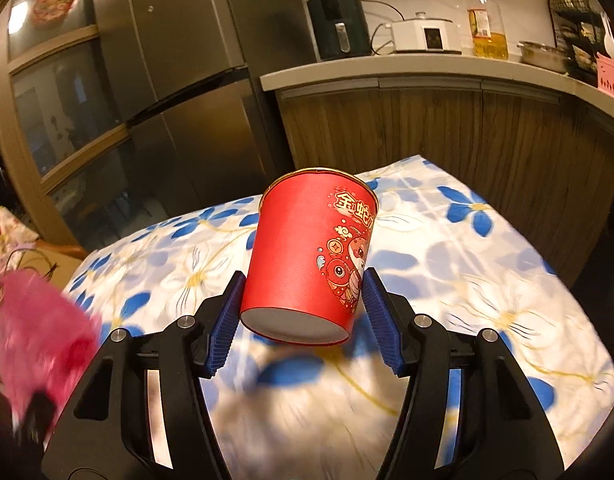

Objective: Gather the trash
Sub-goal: 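Carry the pink bag and red paper cup over the black bin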

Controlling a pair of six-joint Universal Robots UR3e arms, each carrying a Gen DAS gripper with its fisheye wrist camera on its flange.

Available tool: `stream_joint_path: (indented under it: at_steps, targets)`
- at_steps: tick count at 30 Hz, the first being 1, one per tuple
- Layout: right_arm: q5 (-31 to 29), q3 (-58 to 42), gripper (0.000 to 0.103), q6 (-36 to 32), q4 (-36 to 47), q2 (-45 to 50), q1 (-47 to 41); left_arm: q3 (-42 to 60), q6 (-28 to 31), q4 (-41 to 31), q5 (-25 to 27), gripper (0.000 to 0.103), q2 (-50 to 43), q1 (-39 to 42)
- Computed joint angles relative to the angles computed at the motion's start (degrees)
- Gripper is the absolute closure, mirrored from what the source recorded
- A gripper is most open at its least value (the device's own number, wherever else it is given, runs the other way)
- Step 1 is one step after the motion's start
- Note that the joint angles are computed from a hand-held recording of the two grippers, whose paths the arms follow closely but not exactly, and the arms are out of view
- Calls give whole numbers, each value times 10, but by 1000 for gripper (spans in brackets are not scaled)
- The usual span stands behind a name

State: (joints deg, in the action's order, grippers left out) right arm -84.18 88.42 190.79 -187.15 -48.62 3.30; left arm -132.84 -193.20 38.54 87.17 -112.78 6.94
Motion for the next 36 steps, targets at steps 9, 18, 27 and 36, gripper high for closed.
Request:
stream_joint_path:
  at_steps: [9, 18, 27, 36]
  targets:
    - [92, 293, 44, -42, -159, -169, -96, 1, 10, -42, 36, 100, 53, -52]
    - [203, 517, 44, -106, -237, -341, -302, 123, 16, -115, 90, 100, 37, -204]
    - [344, 616, 44, -182, -184, -474, -565, 329, 19, -207, 107, 100, -61, -338]
    - [413, 616, 44, -234, -159, -460, -718, 597, 27, -344, 91, 100, -200, -416]
